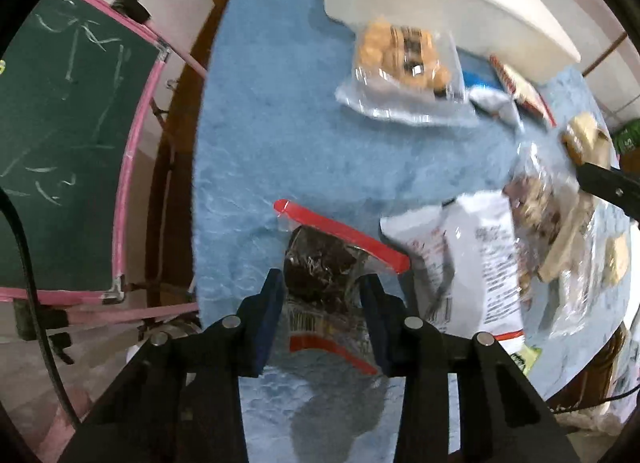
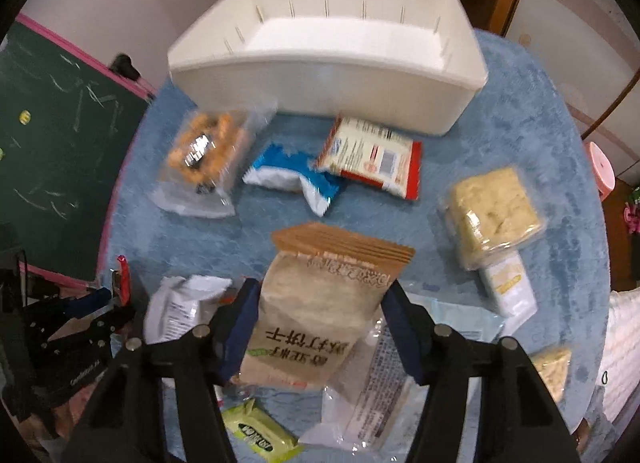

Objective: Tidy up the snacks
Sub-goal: 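Carry both bags over the white bin and open both grippers to drop them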

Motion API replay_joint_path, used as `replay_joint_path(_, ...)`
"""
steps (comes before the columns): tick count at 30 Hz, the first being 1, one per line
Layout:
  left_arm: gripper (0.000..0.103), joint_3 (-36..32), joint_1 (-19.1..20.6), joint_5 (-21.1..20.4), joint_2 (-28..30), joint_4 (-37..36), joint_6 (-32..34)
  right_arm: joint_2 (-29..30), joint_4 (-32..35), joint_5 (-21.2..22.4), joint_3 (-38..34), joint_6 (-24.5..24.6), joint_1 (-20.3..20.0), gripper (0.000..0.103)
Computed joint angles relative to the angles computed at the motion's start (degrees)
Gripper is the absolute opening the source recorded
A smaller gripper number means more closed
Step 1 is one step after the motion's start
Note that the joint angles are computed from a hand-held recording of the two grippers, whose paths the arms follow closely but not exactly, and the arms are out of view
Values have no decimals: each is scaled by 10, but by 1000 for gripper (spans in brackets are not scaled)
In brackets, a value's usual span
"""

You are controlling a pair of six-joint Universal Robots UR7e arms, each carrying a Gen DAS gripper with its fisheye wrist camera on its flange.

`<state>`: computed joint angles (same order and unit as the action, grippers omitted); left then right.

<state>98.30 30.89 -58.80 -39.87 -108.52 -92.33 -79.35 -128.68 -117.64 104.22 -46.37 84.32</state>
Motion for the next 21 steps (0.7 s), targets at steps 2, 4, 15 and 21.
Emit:
replay_joint_path(2, 36, -6, -3, 11, -8, 7, -5, -2, 28, 20, -22, 10, 5, 59)
replay_joint_path(4, 36, -14, -15, 29, -21, 23, -12, -4, 40, 39, -39, 11, 10, 59)
replay_joint_path(15, 36, -194, 3, 168, 8, 65, 96, 49, 55, 126, -178, 27, 51, 59)
replay_joint_path(21, 36, -357, 45, 234, 87, 80, 183, 126, 35, 115, -270, 45, 71, 59)
